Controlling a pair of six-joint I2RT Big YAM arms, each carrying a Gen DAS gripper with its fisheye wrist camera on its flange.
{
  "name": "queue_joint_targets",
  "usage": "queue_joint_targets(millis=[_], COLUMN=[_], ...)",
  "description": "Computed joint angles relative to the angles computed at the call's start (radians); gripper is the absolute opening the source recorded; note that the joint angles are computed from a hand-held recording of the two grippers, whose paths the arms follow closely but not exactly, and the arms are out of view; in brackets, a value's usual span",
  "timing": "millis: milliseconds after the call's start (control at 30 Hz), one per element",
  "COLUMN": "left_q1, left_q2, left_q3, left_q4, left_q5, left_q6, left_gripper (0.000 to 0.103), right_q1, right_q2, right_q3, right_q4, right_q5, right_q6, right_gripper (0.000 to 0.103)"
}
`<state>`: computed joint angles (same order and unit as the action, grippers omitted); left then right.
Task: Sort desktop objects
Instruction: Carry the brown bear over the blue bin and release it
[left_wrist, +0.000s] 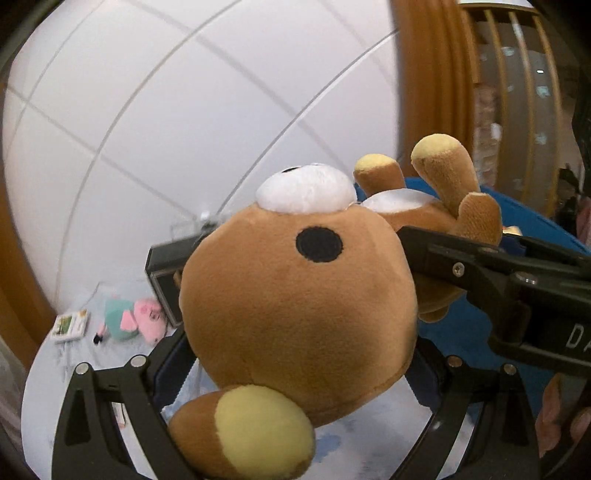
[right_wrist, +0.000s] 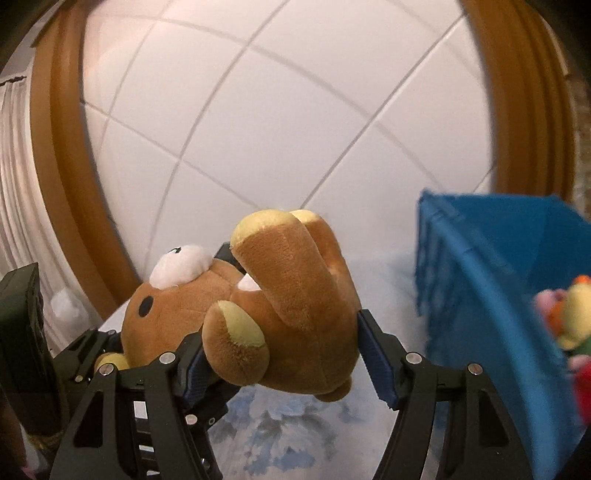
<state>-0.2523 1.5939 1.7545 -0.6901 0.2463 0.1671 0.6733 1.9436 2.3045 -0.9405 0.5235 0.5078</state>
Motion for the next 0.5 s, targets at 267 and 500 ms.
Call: queue_joint_targets(millis=[267, 500], left_q1=[-0.122, -0.296], left_q2=[-0.052, 0.058], left_q3=[0.011, 0.207], left_q4=[0.016, -0.093], left_q5=[0.039, 0.028], left_q6=[0.014, 0.021], left_gripper=[0.098, 0.098], right_q1=[0.039, -0.016], right_q2=[-0.251, -0.453], right_q3=[-0.268, -0.466], right_q4=[0.030, -0.013], right_q5=[0.208, 0.309], right_q6=[0.049, 0.123], right_gripper=[0.071, 0.073])
